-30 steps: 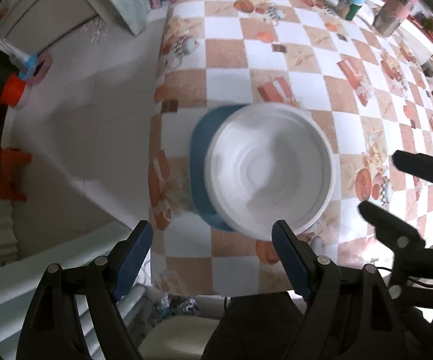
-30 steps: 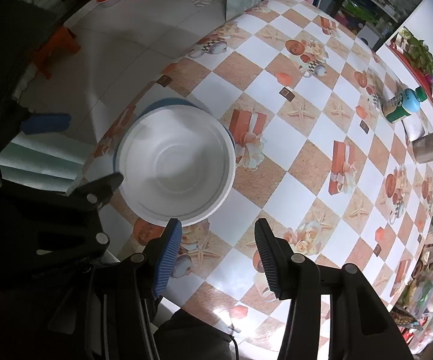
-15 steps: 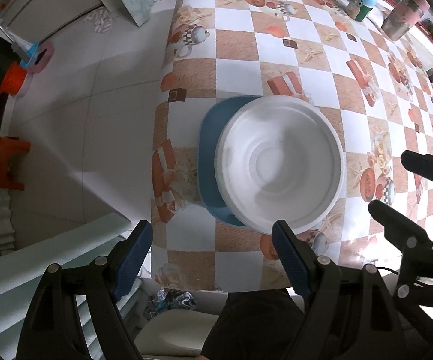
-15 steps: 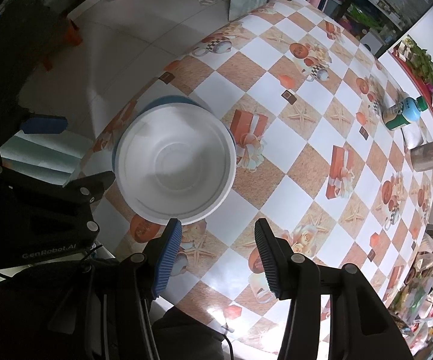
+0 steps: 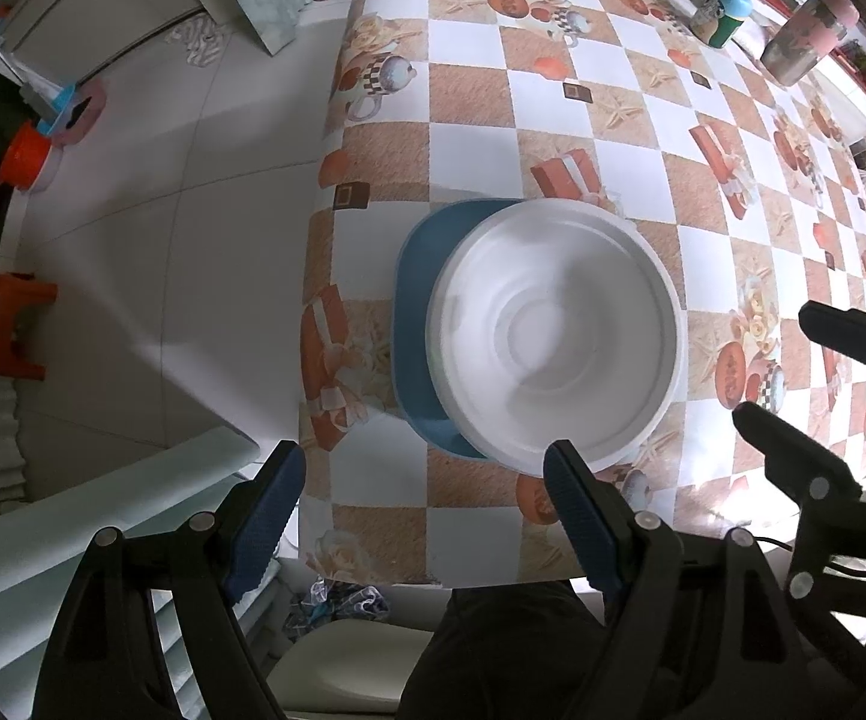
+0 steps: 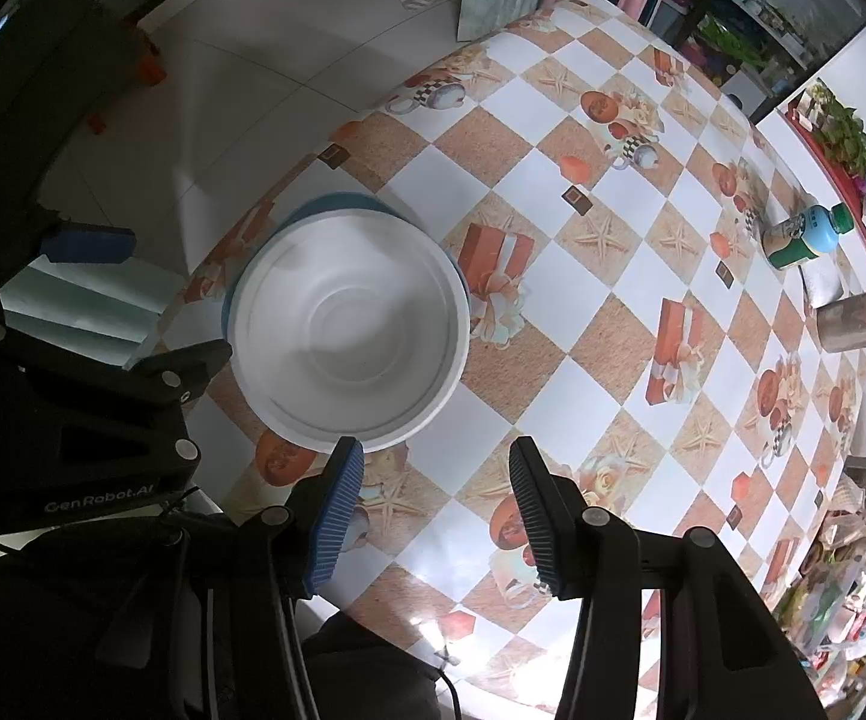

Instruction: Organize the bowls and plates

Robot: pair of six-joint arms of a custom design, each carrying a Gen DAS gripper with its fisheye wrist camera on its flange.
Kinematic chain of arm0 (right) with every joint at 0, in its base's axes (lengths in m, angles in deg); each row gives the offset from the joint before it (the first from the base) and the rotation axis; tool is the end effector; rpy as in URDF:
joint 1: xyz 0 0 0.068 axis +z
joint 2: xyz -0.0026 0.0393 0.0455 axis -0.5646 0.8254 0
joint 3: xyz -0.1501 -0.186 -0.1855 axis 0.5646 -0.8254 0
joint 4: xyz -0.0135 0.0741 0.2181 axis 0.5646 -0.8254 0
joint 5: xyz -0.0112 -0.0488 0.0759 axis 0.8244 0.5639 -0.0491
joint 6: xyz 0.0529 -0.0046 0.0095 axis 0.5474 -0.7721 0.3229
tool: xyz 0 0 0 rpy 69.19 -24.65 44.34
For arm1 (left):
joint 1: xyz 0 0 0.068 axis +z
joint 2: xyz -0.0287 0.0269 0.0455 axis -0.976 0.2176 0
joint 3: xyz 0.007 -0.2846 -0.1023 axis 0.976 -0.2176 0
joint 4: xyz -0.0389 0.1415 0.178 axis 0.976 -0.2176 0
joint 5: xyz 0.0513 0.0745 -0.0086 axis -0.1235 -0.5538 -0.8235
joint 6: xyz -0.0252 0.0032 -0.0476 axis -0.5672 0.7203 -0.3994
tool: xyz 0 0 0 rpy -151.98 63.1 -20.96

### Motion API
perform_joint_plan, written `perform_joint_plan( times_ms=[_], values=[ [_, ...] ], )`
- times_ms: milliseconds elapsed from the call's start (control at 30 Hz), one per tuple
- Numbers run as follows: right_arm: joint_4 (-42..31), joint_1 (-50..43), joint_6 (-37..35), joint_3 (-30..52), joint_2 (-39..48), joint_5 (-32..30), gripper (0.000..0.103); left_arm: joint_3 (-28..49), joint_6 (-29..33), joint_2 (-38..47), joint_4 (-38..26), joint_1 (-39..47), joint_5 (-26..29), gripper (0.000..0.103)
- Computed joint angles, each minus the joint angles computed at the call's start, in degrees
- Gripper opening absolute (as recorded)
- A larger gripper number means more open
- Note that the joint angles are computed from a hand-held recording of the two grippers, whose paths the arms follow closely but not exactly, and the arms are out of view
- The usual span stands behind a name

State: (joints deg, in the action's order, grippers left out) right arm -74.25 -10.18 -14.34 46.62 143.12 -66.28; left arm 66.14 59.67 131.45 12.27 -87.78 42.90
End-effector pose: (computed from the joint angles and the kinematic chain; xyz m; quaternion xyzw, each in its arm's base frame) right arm 0.2906 0.1272 0.2353 -0.0795 0.9944 -0.0212 0.0670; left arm 0.3413 -0.0608 0.2354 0.2628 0.9644 0.0223 0.0190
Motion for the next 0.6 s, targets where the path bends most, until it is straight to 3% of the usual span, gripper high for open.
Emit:
perform_joint_plan(
  times_ms=[600],
  values=[
    [-0.68, 0.13, -1.21, 0.27, 0.16, 0.11, 0.052, 0.39, 0.63, -0.41, 0.01, 0.12, 0.30, 0.084]
  ],
)
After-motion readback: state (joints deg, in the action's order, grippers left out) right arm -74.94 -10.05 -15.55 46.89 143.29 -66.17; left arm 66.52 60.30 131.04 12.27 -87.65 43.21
